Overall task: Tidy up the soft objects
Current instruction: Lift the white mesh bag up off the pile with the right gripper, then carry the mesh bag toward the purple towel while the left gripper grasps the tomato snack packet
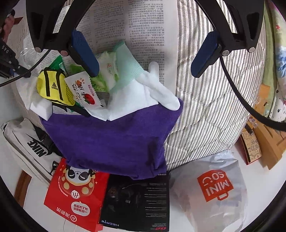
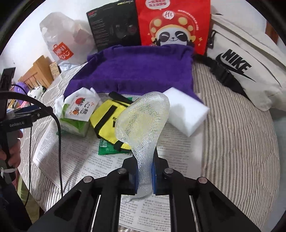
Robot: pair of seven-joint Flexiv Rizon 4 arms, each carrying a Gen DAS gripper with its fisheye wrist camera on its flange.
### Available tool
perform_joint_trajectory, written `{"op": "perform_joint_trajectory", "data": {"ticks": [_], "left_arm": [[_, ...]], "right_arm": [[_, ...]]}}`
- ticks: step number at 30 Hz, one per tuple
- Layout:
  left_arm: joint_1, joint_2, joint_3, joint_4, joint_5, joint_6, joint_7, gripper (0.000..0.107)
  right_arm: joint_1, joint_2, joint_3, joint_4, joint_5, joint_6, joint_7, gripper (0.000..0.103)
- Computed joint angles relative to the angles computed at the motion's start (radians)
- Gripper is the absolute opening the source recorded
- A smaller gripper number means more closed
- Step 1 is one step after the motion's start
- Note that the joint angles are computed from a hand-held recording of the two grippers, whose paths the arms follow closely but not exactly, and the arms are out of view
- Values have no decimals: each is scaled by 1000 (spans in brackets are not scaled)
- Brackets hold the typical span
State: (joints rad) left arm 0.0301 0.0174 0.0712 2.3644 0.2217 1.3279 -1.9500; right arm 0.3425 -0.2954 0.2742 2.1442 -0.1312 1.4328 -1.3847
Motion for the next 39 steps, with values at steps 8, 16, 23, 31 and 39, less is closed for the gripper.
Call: {"op": "perform_joint_trajectory", "data": {"ticks": [8, 16, 23, 31, 39], "left_arm": [[-56, -88, -19, -108, 27, -39, 1, 103], [-149, -185, 6, -243, 147, -122, 26, 103], [-177, -261, 19, -302, 129, -185, 84, 103], [-163, -227, 23, -248, 60, -99, 127, 102], [-144, -222, -10, -217, -22, -39, 228, 58]], "right_arm": [[-25, -9, 9, -31, 36, -27, -23, 11], [-54, -7, 0, -52, 68, -51, -41, 11], [-75, -26, 17, -74, 111, -65, -71, 12], [-63, -34, 4, -83, 109, -81, -67, 12], [-61, -40, 8, -93, 118, -95, -74, 12]]}}
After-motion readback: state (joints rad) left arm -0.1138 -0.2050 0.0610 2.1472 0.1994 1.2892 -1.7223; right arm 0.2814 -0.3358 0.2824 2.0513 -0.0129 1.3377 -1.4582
